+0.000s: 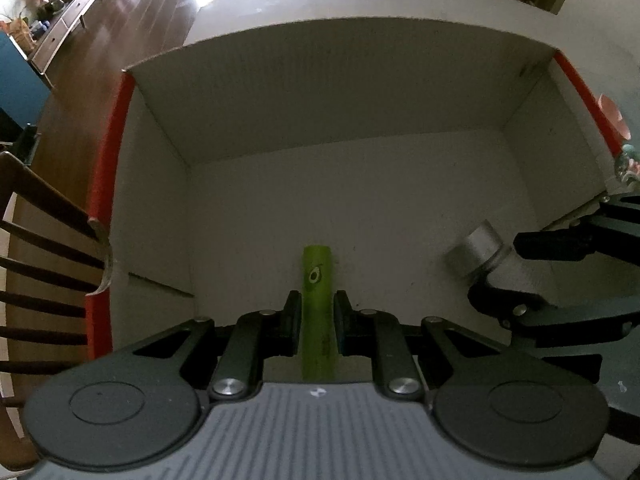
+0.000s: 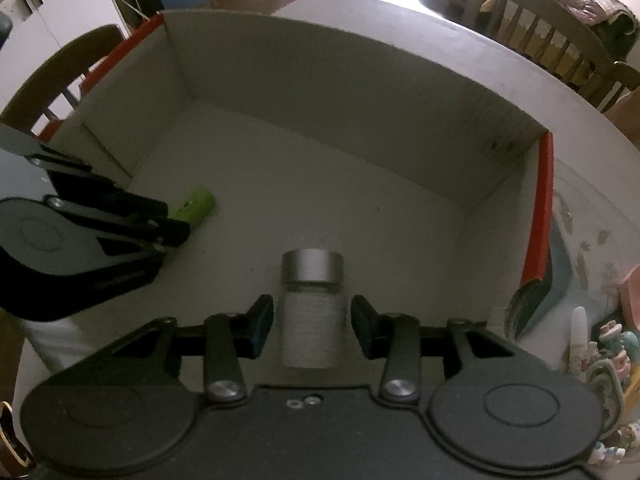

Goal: Organize rigid objects
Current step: 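Open the left tool dropping the glue stick while the right tool releases the jar into the box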

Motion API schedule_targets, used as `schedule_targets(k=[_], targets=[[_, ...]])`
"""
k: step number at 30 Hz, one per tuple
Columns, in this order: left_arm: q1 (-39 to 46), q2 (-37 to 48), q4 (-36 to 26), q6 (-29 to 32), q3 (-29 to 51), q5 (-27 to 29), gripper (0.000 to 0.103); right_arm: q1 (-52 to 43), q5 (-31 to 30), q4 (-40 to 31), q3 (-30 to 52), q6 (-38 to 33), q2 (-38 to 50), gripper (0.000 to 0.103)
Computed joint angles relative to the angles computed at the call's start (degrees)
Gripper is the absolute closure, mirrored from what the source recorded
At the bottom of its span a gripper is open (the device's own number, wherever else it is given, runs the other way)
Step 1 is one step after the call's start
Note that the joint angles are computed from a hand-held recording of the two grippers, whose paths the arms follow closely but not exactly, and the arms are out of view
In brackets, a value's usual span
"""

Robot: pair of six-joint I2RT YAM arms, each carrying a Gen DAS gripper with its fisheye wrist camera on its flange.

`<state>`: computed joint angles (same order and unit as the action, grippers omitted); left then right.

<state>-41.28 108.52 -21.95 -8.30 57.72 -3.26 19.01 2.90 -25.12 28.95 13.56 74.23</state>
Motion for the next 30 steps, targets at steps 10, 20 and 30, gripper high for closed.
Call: schedule_targets(k=[10,20,30], targets=[[-1.0,-11.1,4.3,-2.7,-10.7,0.0,0.087,5.4,1.1,-10.8,-4.5,6.0,-23.3,0.043],[-3.9,-27.2,1.1,-7.2,-15.2,-2.0,0.087,6.4,2.3,-25.6,-0.9,8.6,-42.8,0.039],[-8.4,-36.5,-2.7,-10.7,-14.7,-4.4,0.086,-5.6,-3.6,-23.5,2.5,0.0,-45.4,0.032]])
